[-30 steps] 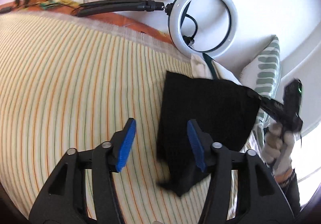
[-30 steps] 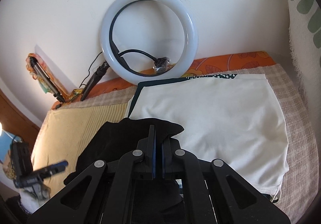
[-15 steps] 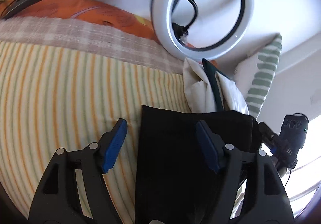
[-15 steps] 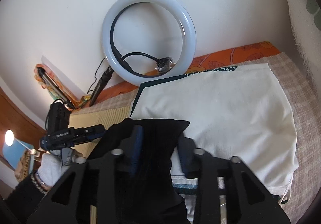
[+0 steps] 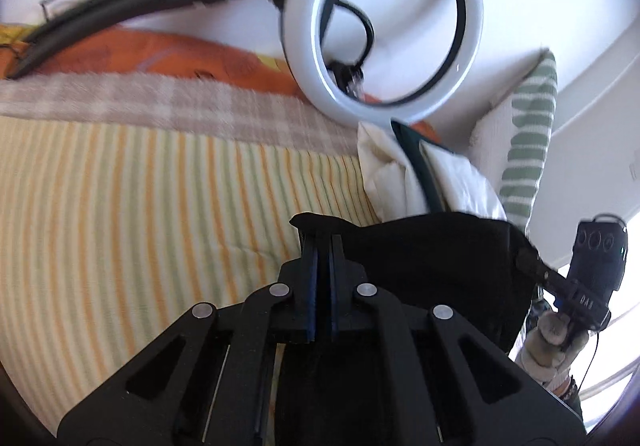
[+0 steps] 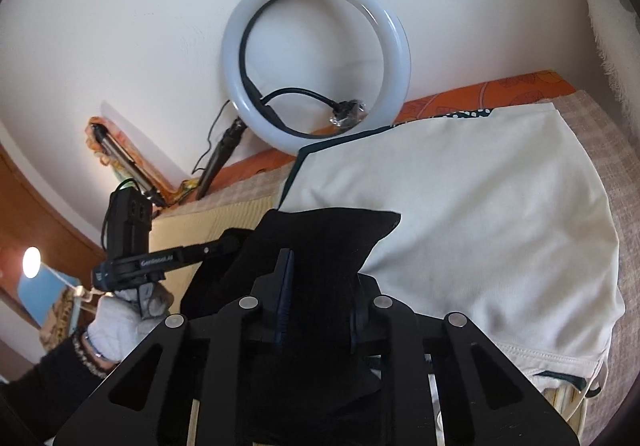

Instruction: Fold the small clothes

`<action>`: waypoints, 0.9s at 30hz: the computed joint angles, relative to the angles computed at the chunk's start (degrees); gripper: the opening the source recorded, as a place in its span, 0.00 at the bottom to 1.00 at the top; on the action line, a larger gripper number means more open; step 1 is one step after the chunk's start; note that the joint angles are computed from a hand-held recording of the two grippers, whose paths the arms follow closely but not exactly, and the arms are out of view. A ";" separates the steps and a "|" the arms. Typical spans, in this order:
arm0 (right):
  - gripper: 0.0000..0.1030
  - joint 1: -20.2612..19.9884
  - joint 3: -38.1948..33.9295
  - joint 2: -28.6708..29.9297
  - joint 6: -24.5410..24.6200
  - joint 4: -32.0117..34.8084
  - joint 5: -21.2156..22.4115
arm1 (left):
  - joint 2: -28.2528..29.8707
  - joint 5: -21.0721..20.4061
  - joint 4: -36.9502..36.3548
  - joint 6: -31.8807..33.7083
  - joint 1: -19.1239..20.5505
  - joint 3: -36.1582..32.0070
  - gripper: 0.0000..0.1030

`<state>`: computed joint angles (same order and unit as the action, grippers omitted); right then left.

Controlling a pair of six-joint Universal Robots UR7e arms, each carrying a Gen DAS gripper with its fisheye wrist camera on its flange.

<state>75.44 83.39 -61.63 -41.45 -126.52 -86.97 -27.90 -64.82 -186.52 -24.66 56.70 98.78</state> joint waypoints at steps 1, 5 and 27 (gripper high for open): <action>0.23 -0.05 0.31 -0.50 0.24 -0.08 -0.56 | -0.50 0.60 -1.11 -0.13 -0.32 0.91 0.02; 0.55 -2.02 2.65 -3.92 3.29 0.80 0.41 | -1.86 4.10 -3.92 0.48 -1.73 3.79 0.02; 0.58 -6.50 3.56 -4.45 8.47 13.26 -0.45 | -3.54 7.83 -5.48 1.32 -3.87 7.16 0.02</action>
<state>68.94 86.94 -66.08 -32.98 -113.26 -87.42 -31.44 -56.99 -192.00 -23.33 52.83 105.94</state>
